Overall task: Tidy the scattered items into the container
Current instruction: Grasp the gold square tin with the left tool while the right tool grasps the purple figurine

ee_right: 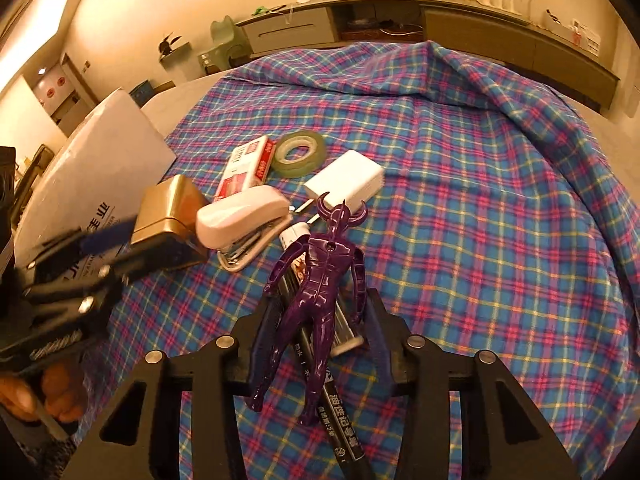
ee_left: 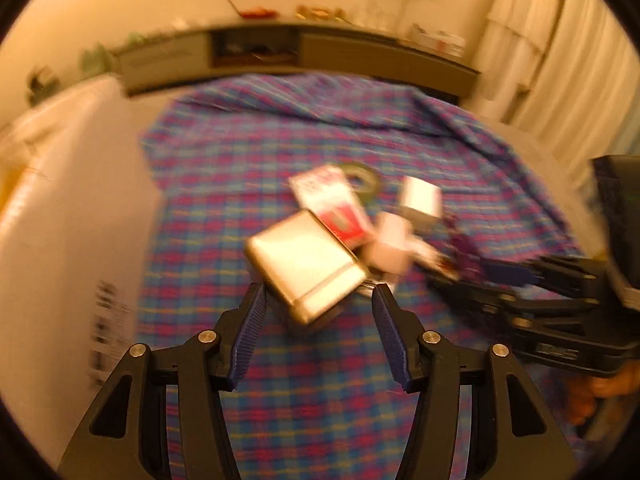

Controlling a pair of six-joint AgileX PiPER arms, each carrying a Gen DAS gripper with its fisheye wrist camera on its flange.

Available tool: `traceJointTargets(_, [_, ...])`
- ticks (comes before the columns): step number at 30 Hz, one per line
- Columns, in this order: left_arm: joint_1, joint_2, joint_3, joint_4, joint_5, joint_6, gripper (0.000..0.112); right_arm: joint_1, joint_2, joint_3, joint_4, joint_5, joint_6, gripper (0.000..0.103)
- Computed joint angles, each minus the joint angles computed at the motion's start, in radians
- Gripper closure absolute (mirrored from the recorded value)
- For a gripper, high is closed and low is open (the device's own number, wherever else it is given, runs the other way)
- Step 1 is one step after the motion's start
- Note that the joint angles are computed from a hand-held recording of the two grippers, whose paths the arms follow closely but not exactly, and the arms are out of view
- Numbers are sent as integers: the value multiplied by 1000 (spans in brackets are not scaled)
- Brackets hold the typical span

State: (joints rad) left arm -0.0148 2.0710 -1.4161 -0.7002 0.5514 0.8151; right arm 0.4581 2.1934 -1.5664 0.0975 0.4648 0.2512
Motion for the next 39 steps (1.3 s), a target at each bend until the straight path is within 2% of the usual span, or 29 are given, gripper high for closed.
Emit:
traceJointTargets(4, [-7, -66, 77, -38, -98, 67, 54, -11, -16, 13, 22, 0, -3, 60])
traceJointTargets(6, [7, -88, 98, -64, -122, 84, 54, -14, -23, 18, 40, -1, -17, 60])
traceJointTargets(9, [17, -76, 64, -123, -98, 114, 53, -15, -30, 24, 85, -1, -50, 60])
traceJointTargets(12, [2, -26, -4, -87, -86, 64, 52, -12, -28, 25, 105, 3, -58, 59])
traceJointTargets(14, [-3, 23, -64, -35, -65, -28, 52, -8, -23, 18, 95, 8, -46, 59])
traceJointTargets(17, [-2, 62, -91, -67, -70, -38, 52, -5, -20, 17, 90, 11, -42, 60])
traceJointTargets(19, [4, 65, -81, -122, -48, 20, 52, -4, -17, 12, 88, 15, -43, 60])
traceJointTargets(23, [26, 45, -77, -126, 119, 81, 52, -3, -15, 3, 70, 23, -36, 60])
traceJointTargets(25, [30, 6, -20, -161, 141, 171, 52, -9, -18, 9, 79, 21, -42, 60])
traceJointTargets(26, [19, -23, 23, -166, 109, 215, 52, -13, -21, 13, 82, 19, -44, 60])
traceJointTargets(29, [-44, -103, 154, -214, -92, 363, 52, -20, -22, 19, 105, 15, -54, 60])
traceJointTargets(30, [-62, -114, 175, -226, -137, 398, 52, -20, -22, 19, 106, 15, -53, 60])
traceJointTargets(34, [-110, -92, 171, -124, -218, 263, 50, -12, -24, 25, 89, 12, -37, 60])
traceJointTargets(37, [-114, -54, 125, -43, -200, 134, 50, -7, -24, 23, 45, 12, 2, 61])
traceJointTargets(39, [-98, -32, 97, -56, -153, 118, 51, -11, -27, 28, 49, 3, 5, 61])
